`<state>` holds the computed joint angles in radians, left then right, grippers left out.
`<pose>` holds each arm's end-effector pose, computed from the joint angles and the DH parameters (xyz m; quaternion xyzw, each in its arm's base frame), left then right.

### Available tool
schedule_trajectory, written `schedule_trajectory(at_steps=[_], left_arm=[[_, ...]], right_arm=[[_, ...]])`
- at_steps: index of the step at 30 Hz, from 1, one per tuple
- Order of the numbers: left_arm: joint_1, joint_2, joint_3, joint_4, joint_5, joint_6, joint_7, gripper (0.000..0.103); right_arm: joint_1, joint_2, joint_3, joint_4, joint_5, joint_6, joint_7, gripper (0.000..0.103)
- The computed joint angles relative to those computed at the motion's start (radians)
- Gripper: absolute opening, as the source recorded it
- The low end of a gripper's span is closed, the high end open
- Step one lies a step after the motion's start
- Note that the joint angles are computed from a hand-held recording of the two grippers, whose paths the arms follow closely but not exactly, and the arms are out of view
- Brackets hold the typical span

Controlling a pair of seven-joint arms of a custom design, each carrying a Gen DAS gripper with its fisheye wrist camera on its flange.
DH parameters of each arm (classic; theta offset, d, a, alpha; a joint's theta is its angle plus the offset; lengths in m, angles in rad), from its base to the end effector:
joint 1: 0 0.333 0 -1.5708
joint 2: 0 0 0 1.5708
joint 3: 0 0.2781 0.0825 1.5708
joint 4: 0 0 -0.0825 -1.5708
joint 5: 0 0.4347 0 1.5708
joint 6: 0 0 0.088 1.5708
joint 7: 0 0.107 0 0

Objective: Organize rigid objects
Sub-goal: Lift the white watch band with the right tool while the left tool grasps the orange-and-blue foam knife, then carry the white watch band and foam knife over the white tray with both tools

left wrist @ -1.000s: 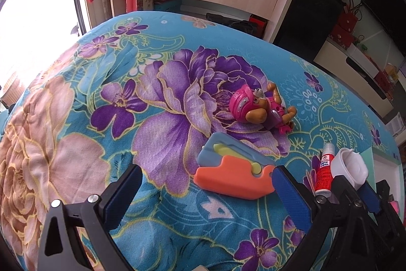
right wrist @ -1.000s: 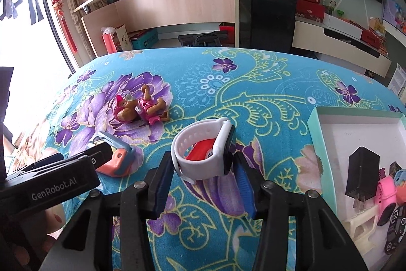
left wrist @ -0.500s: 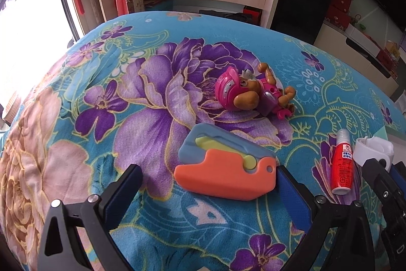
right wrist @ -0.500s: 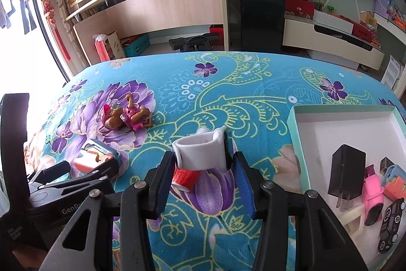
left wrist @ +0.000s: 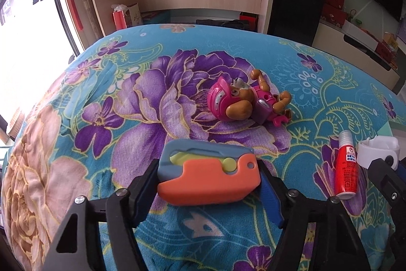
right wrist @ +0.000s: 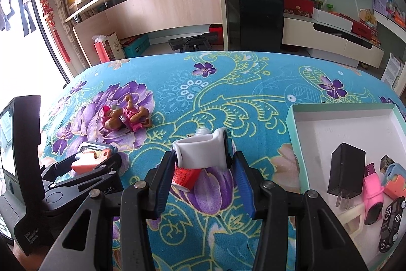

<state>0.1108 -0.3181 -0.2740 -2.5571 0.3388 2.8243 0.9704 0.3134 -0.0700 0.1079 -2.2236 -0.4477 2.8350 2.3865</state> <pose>0.5061 -0.0965 0.3683 -0.7167 0.6272 -0.1962 0.2334 0.5420 0.2679 0.4135 -0.6580 0.6653 -0.1894 0.2976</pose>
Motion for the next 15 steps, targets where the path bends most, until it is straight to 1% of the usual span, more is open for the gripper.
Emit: schedule_trajectory(at_steps=[8,10,14,15], left_arm=[[-0.007,-0.028,0.003,-0.016,-0.022,0.013,0.009,0.074],[0.001,-0.041,-0.007,-0.022,-0.018,0.022,0.003,0.074],[0.001,-0.061,-0.016,-0.027,-0.030,0.028,0.013,0.074],[0.001,-0.064,-0.017,-0.028,-0.033,0.031,0.016,0.074]], right_arm=[[-0.004,-0.013,0.000,-0.013,-0.002,0.028,0.004,0.048],[-0.009,-0.021,0.002,-0.018,-0.020,0.039,0.018,0.048],[-0.008,-0.028,0.001,-0.025,-0.001,0.050,0.001,0.046],[-0.009,-0.028,0.002,-0.024,-0.001,0.050,0.000,0.026]])
